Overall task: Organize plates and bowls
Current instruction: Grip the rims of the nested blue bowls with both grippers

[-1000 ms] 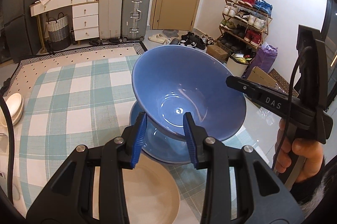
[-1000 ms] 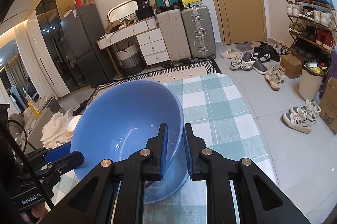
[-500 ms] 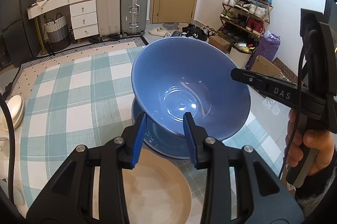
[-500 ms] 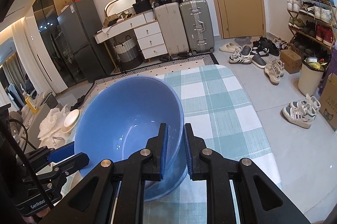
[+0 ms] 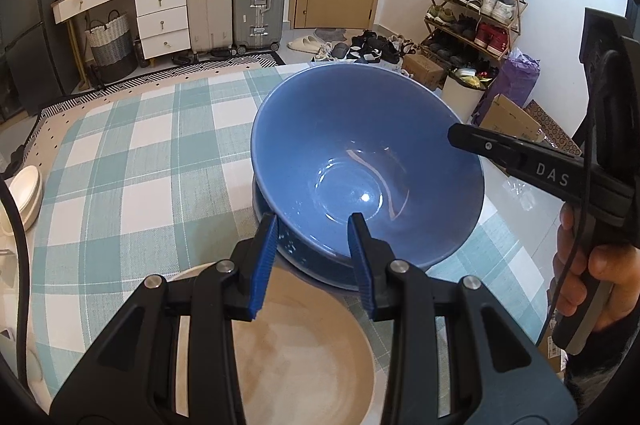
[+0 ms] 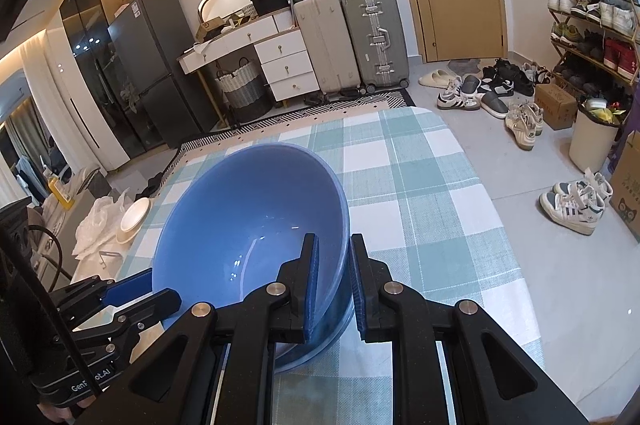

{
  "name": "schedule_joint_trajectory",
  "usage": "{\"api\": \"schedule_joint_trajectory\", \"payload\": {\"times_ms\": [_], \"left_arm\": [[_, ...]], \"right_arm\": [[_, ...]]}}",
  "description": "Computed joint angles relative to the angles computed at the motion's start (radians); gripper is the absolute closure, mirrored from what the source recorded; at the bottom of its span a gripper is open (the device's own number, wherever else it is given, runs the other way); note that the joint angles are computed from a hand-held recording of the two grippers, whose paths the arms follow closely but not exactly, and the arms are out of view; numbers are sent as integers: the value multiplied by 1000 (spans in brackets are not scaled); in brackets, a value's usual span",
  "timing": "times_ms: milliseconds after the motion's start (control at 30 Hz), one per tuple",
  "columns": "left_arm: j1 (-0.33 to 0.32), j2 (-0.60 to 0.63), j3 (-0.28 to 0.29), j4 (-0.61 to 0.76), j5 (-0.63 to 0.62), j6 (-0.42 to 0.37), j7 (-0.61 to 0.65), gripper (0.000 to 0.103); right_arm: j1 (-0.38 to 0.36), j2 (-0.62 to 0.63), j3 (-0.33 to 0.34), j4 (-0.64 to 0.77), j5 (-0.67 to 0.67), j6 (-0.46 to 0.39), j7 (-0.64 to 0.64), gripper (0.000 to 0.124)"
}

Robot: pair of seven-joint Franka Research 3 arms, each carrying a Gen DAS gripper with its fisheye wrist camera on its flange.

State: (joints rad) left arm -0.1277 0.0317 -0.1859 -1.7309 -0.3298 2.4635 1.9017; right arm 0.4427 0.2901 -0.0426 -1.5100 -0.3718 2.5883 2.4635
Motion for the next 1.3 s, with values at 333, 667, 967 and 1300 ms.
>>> {"api": "schedule_joint_trajectory", "payload": {"times_ms": [333, 667, 967, 1300], "left_arm": [[-3, 12, -2, -20, 72, 26, -28, 71], [-8, 20, -8, -27, 130, 22, -59, 71], [-12, 21, -11, -34, 171, 25, -81, 70], [-16, 22, -12, -41, 191, 33, -87, 67]], "right_arm": [[9, 23, 0, 19, 9, -25, -11, 108], [14, 36, -3, 31, 10, -46, -21, 107], [20, 48, -5, 42, 8, -65, -31, 107], [32, 71, -11, 75, -11, -108, -28, 105]]}}
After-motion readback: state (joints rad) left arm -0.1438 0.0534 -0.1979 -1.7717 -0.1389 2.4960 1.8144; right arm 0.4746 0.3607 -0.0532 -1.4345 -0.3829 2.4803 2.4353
